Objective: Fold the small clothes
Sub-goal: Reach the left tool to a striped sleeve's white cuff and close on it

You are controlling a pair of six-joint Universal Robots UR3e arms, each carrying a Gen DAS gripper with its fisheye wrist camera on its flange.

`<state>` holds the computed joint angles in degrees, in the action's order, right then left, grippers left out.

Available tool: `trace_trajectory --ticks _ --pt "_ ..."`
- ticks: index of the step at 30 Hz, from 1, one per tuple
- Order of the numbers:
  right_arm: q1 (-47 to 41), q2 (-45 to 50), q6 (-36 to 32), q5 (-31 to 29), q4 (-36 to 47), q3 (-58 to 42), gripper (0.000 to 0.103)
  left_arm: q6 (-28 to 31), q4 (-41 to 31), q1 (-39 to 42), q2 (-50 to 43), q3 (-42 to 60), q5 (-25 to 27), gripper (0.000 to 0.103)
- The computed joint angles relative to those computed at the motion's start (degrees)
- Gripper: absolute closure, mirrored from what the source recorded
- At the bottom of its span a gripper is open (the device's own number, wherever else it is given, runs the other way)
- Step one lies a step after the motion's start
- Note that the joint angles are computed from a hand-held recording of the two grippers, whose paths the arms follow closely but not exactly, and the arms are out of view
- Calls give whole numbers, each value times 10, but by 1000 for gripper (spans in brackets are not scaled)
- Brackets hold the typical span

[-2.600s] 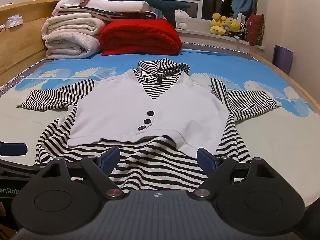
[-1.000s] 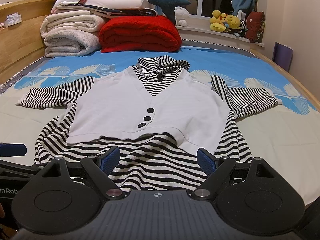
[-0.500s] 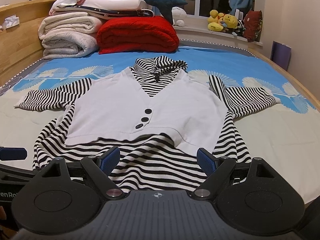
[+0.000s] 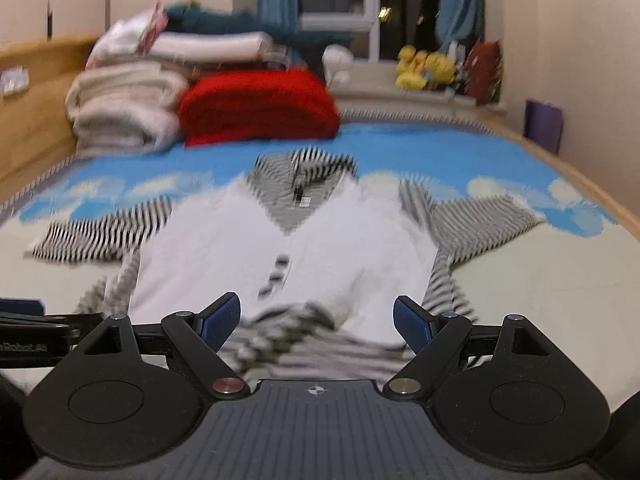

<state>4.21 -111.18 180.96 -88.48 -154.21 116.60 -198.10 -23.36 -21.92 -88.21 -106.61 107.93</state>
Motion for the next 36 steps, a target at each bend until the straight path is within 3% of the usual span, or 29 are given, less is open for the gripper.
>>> trace_trajectory --ticks 3,9,16,19,22,25,29,33,36 --pt "-22 4 16 5 -30 -4 18 22 -26 29 21 25 -15 31" --pt "-113 38 14 73 -48 -77 18 51 -103 102 39 120 -46 51" --pt "-205 95 -9 151 -43 -170 18 97 -175 156 4 266 -72 51" --pt "-212 125 -18 157 -51 -193 18 126 -180 174 -24 294 -78 51" --pt "-194 160 -16 135 -55 -217 18 143 -207 230 -59 321 -143 51" --pt "-164 207 -8 114 -43 -269 18 156 -269 321 -116 383 -264 51" --pt "-117 293 -10 81 -6 -390 18 182 -337 385 -245 523 -289 51" --pt "-82 415 10 77 106 -598 18 128 -450 453 -396 710 -303 51" --pt "-55 534 14 87 151 -778 18 88 -489 492 -474 794 -275 51"
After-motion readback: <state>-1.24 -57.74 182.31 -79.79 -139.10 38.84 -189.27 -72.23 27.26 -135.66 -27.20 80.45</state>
